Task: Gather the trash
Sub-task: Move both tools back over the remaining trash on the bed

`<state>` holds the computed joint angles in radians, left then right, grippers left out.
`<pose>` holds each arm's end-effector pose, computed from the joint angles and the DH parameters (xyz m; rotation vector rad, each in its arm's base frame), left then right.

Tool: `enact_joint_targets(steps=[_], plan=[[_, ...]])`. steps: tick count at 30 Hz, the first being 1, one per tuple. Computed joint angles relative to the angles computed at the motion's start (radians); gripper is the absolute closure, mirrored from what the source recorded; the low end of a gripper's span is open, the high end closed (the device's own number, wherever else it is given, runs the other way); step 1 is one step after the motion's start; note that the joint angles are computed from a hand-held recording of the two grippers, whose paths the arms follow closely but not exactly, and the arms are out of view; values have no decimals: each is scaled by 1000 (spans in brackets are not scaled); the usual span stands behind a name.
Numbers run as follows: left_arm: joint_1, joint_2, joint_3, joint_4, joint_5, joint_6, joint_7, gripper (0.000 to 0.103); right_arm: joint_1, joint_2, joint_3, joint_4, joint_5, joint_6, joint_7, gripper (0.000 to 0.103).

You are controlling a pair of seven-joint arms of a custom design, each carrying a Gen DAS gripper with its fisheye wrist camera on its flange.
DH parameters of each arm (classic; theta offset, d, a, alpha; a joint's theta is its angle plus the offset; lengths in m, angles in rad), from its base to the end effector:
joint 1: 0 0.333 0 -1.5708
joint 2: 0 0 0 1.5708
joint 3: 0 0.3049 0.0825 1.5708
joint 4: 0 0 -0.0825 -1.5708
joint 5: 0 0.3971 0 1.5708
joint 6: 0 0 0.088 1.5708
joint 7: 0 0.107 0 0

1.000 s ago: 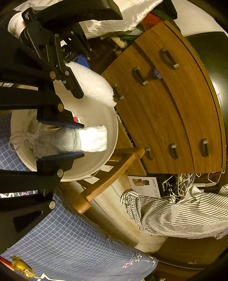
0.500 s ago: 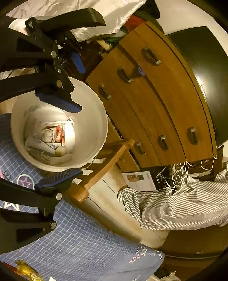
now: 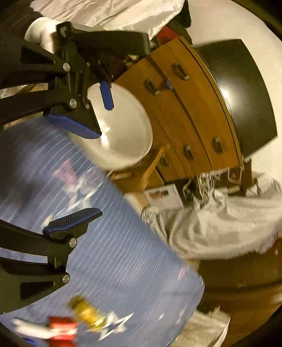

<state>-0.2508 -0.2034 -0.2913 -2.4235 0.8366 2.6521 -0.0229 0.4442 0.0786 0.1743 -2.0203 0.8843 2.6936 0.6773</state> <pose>0.4219 -0.2791 0.4009 -2.1396 1.4618 -0.7040 0.5189 0.3356 0.4523 -2.1610 0.8659 -0.0790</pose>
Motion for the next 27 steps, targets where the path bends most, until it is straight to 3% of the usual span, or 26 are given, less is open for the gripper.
enact_joint_targets(steps=[4, 11, 14, 17, 23, 27], plan=[[-40, 186, -19, 139, 29, 46, 15, 25, -53, -136, -56, -213, 153, 37, -166, 34], [-174, 457, -5, 396, 31, 43, 110, 25, -145, -306, -198, -494, 351, 106, -444, 34], [-226, 534, 8, 478, 14, 34, 152, 25, -183, -333, -250, -547, 464, 149, -610, 34], [-268, 596, 22, 554, -7, 14, 196, 25, -234, -295, -274, -544, 509, 141, -664, 34], [-333, 678, 42, 681, -44, -47, 264, 25, -292, -190, -248, -489, 523, 94, -676, 34], [-356, 704, 53, 722, -60, -70, 285, 25, -290, -155, -207, -455, 539, 120, -678, 37]])
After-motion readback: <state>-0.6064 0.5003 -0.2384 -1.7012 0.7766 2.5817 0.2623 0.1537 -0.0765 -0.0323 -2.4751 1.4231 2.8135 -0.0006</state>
